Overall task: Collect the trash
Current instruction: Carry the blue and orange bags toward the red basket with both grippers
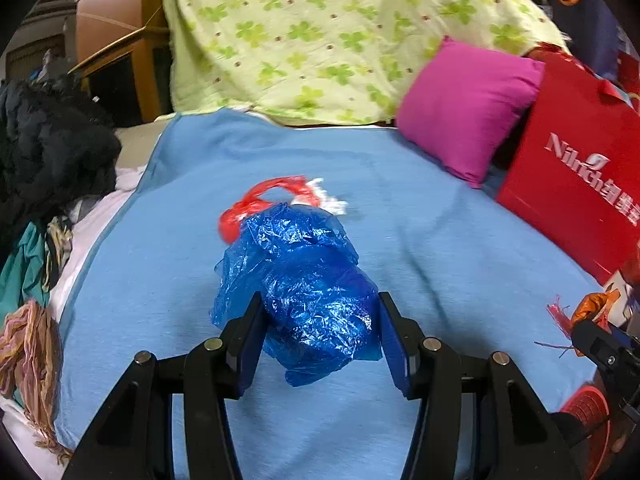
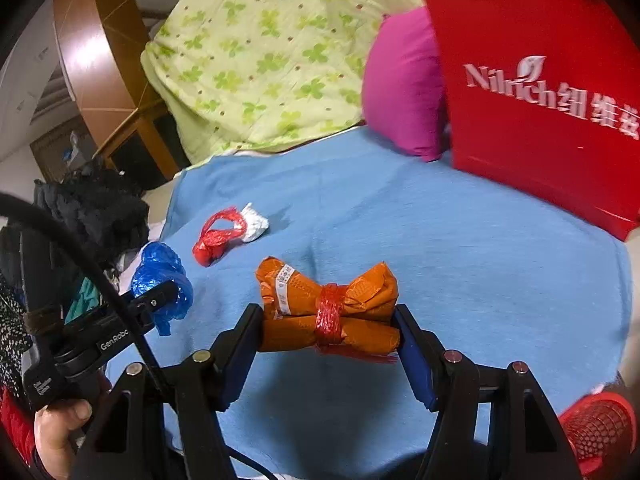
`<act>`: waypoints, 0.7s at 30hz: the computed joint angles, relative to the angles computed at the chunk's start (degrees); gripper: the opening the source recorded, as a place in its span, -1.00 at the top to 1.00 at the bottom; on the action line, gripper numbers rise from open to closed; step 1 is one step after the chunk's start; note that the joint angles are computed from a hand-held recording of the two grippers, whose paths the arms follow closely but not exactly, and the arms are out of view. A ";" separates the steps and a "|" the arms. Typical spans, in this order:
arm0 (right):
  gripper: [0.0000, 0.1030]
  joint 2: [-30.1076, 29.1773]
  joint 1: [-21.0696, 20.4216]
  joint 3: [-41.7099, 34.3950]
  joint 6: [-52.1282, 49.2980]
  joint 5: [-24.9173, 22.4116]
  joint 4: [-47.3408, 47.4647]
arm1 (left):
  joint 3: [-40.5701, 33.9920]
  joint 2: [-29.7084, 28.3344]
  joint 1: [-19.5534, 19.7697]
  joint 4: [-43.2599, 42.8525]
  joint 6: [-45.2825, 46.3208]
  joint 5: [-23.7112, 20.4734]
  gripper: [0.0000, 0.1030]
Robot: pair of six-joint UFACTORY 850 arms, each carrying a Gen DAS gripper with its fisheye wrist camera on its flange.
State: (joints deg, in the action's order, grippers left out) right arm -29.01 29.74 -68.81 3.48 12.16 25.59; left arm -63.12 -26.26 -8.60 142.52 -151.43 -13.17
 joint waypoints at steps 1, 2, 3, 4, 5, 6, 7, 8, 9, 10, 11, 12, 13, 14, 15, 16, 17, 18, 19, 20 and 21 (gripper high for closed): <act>-0.32 0.79 -0.08 1.05 -0.26 0.61 0.62 | 0.47 0.46 -0.50 0.59 -0.51 -0.17 -0.07; -0.32 1.67 -0.15 2.21 -0.43 1.26 1.15 | 0.96 1.00 -1.01 1.74 -1.43 -0.28 -0.07; -0.32 2.73 -0.27 3.60 -0.48 2.01 1.73 | 1.34 1.39 -1.47 2.02 -1.53 -0.48 -0.07; -0.32 3.63 -0.42 4.80 -0.09 2.54 1.71 | 1.69 1.85 -2.12 1.77 -1.08 -0.70 -0.07; -0.32 4.73 -0.60 6.21 0.30 3.24 1.91 | 1.98 2.30 -2.69 2.08 -1.14 -0.75 -0.07; -0.32 5.42 -0.73 7.12 0.48 3.74 2.05 | 2.09 2.56 -3.11 2.28 -1.17 -0.73 -0.07; -0.32 6.29 -0.79 8.19 0.15 4.31 2.76 | 2.29 2.96 -3.70 2.38 -1.04 -0.77 -0.07; -0.32 7.37 -0.97 9.47 0.09 4.94 3.25 | 2.49 3.36 -4.26 2.33 -0.71 -0.86 -0.07; -0.32 8.10 -1.15 10.35 0.27 5.36 3.33 | 2.60 3.69 -4.80 2.23 -0.27 -0.88 -0.07; -0.32 8.96 -1.38 11.39 0.42 5.89 3.53 | 2.58 3.85 -5.19 2.23 -0.05 -0.87 -0.07; -0.32 9.79 -1.63 12.39 0.55 6.36 3.67 | 2.71 4.17 -5.80 1.88 0.56 -1.09 -0.07; -0.32 10.34 -1.84 13.08 0.61 6.68 3.76 | 2.82 4.38 -6.23 1.41 1.12 -1.27 -0.07; -0.32 10.98 -2.06 13.84 0.65 7.05 3.94 | 2.83 4.61 -6.81 1.55 1.21 -1.22 -0.07; -0.32 11.81 -2.33 14.87 0.80 7.53 4.14 | 2.80 4.74 -7.09 1.76 1.14 -1.10 -0.07; -0.32 12.44 -2.60 15.60 0.96 7.82 4.17 | 2.70 4.78 -7.48 1.93 1.24 -1.05 -0.07; -0.32 13.09 -2.86 16.43 0.96 8.17 4.50 | 2.72 4.87 -7.94 2.03 1.48 -1.12 -0.07; -0.32 13.77 -3.17 17.31 1.05 8.45 4.79 | 2.65 4.88 -8.42 1.98 1.79 -1.11 -0.07; -0.32 14.26 -3.44 17.93 1.09 8.65 4.99 | 2.62 4.90 -8.87 2.04 1.97 -1.03 -0.07; -0.32 14.86 -3.76 18.75 1.24 8.95 5.13 | 2.50 4.84 -9.30 1.91 2.27 -0.93 -0.07; -0.32 15.40 -4.02 19.48 1.30 9.20 5.37 | 2.41 4.78 -9.78 1.76 2.64 -0.92 -0.07; -0.32 16.02 -4.30 20.29 1.24 9.48 5.77 | 2.34 4.72 -10.06 1.85 2.74 -0.88 -0.07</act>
State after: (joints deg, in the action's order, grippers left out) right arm -12.99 25.44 -48.52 4.72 21.64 31.36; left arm -60.78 -21.55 -18.66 144.36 -148.69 -14.05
